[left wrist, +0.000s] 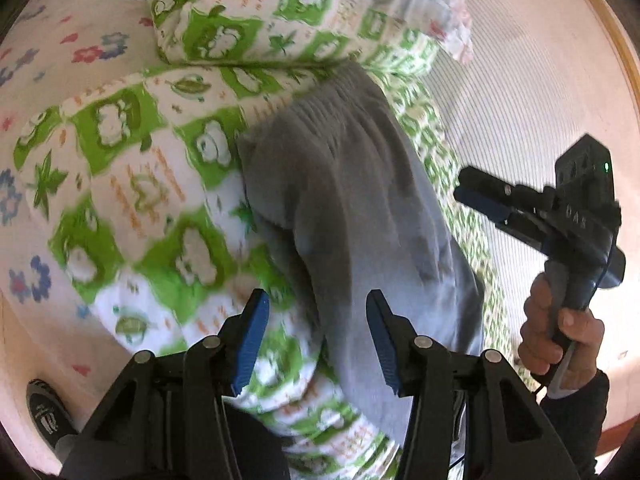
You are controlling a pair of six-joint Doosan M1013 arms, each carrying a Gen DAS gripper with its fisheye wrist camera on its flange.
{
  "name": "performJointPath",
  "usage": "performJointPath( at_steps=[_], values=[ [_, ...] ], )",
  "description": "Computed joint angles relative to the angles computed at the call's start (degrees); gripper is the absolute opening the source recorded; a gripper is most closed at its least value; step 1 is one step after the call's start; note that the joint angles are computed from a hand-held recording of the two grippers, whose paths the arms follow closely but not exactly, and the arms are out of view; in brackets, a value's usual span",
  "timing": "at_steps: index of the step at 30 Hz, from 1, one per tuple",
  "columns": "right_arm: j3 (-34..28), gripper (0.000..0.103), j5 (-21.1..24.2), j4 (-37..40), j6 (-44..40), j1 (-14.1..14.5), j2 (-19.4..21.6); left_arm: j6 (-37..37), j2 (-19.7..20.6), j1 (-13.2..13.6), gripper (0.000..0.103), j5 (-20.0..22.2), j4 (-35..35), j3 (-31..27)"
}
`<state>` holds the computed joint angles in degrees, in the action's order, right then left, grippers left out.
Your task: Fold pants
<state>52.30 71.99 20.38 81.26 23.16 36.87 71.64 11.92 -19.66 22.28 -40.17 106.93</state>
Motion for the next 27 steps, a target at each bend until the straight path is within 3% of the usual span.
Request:
performJointPath(
  at_steps=[3, 10, 15, 17, 18, 19, 20, 21, 27],
  values=[
    [-6.54, 0.061, 3.37, 0.26, -1.55, 0.58, 4.06, -2.86, 1.02, 0.31, 0.053, -0.21, 1.13, -0.82],
    [-20.99, 0.063, 9.27, 0.51, -2.94, 1.7, 13.18, -4.24, 2.12, 1.19, 0.053, -2.56, -1.09, -0.65],
    [-31.94, 0.063, 16.25, 2.17, -1.1, 2.04, 20.29, -11.46, 2.69, 0.28, 0.053, -3.44, 7.8, -1.58],
    [-32.0, 0.06, 16.75, -0.49, -1.14, 2.61, 20.71, -17.19, 2.8, -0.46, 0.047, -4.42, 14.73, -1.84],
    [-30.27, 0.048, 15.42, -1.62, -1.47, 2.86, 19.89, -18.63, 2.88, -0.71, 0.027, -4.66, 16.64, -2.03],
    [-27.95, 0.04, 13.88, -1.76, -1.58, 2.88, 18.67, -17.26, 2.99, -0.73, 0.023, -4.87, 15.55, -2.1],
    [-26.42, 0.023, 13.32, -0.67, -1.16, 2.63, 17.81, -15.3, 2.92, -0.65, 0.021, -5.58, 13.36, -1.83],
    [-24.68, 0.015, 12.68, 0.34, -0.88, 2.36, 16.75, -13.04, 2.81, -0.55, 0.018, -6.28, 10.86, -1.51],
    [-13.54, 0.01, 6.02, 3.41, -1.09, 1.0, 8.51, -10.24, 1.08, -1.29, 0.014, -8.05, 8.39, -0.82]
  ],
)
